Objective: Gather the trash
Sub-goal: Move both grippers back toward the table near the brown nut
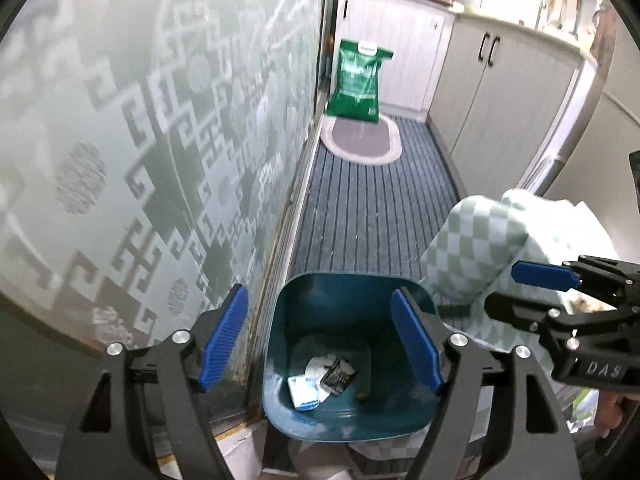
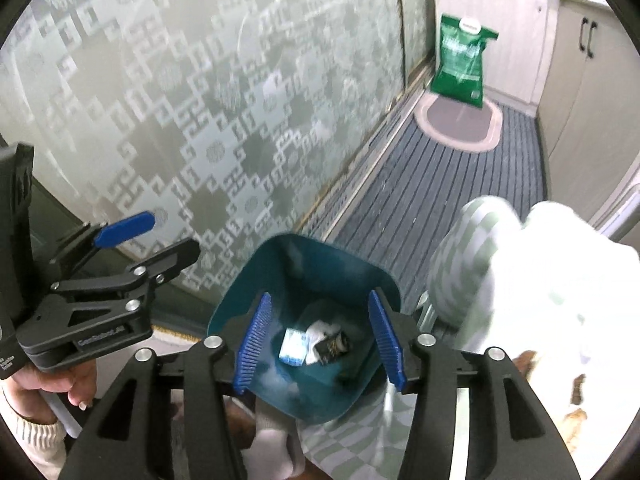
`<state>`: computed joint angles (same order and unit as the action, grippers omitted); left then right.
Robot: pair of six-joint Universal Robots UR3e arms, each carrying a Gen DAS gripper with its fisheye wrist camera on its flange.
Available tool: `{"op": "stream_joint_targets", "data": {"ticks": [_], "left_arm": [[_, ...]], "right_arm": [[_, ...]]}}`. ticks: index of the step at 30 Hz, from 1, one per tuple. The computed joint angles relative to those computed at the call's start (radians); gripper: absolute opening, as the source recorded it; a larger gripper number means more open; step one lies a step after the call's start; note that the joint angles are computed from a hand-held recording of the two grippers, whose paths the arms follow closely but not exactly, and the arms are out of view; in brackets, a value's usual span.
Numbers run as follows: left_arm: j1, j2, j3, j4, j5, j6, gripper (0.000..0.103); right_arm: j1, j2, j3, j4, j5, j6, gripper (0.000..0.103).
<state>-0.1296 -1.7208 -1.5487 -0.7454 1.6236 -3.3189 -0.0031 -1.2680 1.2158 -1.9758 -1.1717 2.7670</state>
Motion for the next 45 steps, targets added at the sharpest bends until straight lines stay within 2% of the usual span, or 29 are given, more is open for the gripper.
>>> {"op": "stream_joint_targets", "data": {"ticks": [6,10,21,33,37,39,40,42,45], "left_arm": [[-0.033,0.006,0.021,0.024,0.008,-0.021,0.083],[-0.065,-0.013,0.049,0.031,0.015,-0.020,0.083],[-0.177,-0.121,0.188,0.005,0.026,-0.009,0.089],[-0.344,-0.292,0.397,0.020,-0.004,0.111,0.094],[-0.385,-0.376,0.520,-0.029,-0.014,0.125,0.094],[-0.390,-0.422,0.584,-0.062,-0.048,0.120,0.094],[-0.392,-0.439,0.608,-0.076,-0.055,0.117,0.093],[-0.399,-0.483,0.672,-0.113,-0.058,0.114,0.084],[-0.411,-0.541,0.754,-0.154,-0.061,0.107,0.078]], "right_arm": [[-0.071,-0.107,0.086,-0.065,0.066,-0.022,0.063],[-0.136,-0.174,0.140,-0.100,0.122,-0.031,0.065],[-0.332,-0.295,0.215,-0.078,0.241,-0.083,0.076],[-0.619,-0.397,0.268,0.084,0.350,-0.249,0.077],[-0.693,-0.423,0.286,0.145,0.371,-0.319,0.077],[-0.717,-0.426,0.290,0.171,0.378,-0.341,0.077],[-0.729,-0.429,0.292,0.181,0.379,-0.353,0.077],[-0.755,-0.437,0.302,0.197,0.379,-0.380,0.077],[-0.794,-0.454,0.319,0.225,0.382,-0.426,0.077]]}}
